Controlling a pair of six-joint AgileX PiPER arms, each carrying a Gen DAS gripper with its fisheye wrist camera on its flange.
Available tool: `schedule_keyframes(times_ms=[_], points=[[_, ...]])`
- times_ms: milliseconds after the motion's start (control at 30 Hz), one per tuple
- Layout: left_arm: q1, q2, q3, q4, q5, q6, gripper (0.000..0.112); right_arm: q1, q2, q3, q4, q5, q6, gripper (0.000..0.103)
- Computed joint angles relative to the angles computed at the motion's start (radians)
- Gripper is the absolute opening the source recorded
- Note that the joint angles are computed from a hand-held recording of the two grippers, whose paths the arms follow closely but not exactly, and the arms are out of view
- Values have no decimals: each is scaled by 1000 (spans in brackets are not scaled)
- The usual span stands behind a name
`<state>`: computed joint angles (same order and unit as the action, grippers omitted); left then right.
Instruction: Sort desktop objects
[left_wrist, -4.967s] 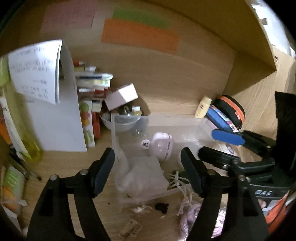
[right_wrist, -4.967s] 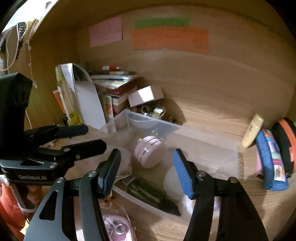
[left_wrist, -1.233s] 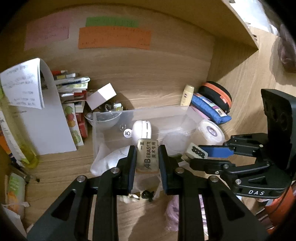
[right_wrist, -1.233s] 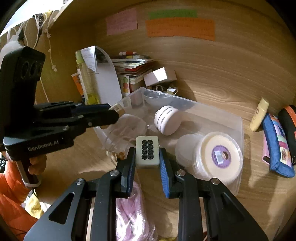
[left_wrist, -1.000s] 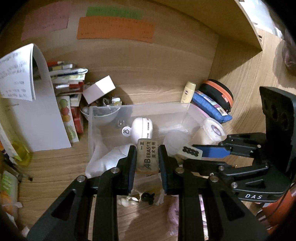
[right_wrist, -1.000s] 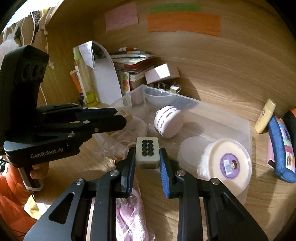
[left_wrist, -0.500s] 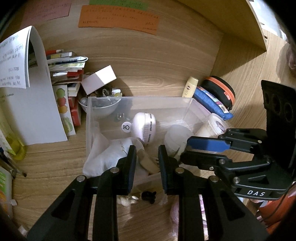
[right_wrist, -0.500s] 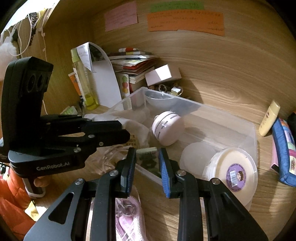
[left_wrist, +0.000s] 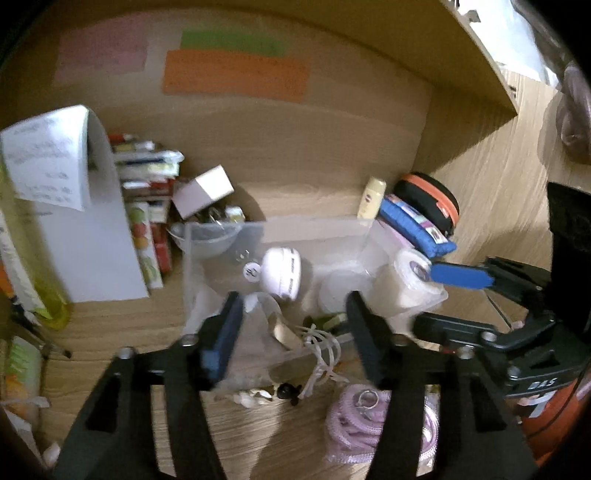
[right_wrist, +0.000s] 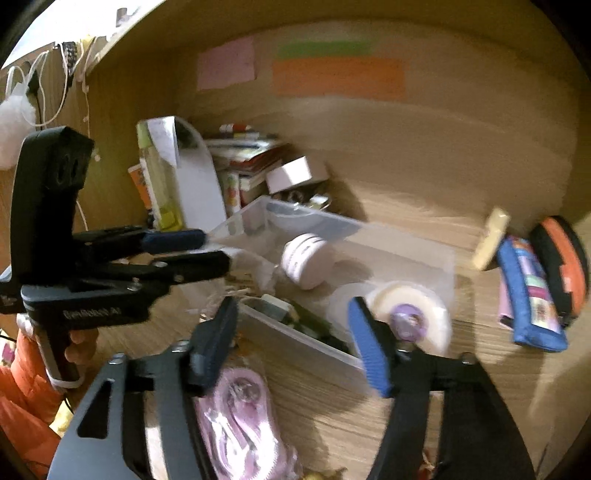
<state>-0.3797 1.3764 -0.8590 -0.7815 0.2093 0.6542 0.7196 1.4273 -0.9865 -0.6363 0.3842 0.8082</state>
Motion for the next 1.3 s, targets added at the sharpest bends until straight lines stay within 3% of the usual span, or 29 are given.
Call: schedule_keyframes(times_ms=[33, 100, 300, 533, 767, 1200, 1300], points=[[-3, -23, 15, 32, -16, -35, 64, 11, -20, 15, -59, 16, 63, 75], [0, -53, 32, 124, -28, -120, 67, 31, -64, 52, -159, 48, 171, 79], [19, -121, 83, 549, -15, -541, 73, 53, -190, 148, -266, 160, 305, 83], [43, -145, 148, 686, 30, -707, 75, 9, -309, 259, -252, 246, 343, 83], [-52, -142, 190, 1033, 56, -1114, 82, -38, -380, 351, -197, 250, 333, 83], [-286, -41, 137, 1140, 103, -1361, 89, -86, -410, 471, -68, 120, 220, 84], [-366, 9, 73, 1296, 141, -1552, 91, -67, -402, 490, -105, 115, 249, 84]])
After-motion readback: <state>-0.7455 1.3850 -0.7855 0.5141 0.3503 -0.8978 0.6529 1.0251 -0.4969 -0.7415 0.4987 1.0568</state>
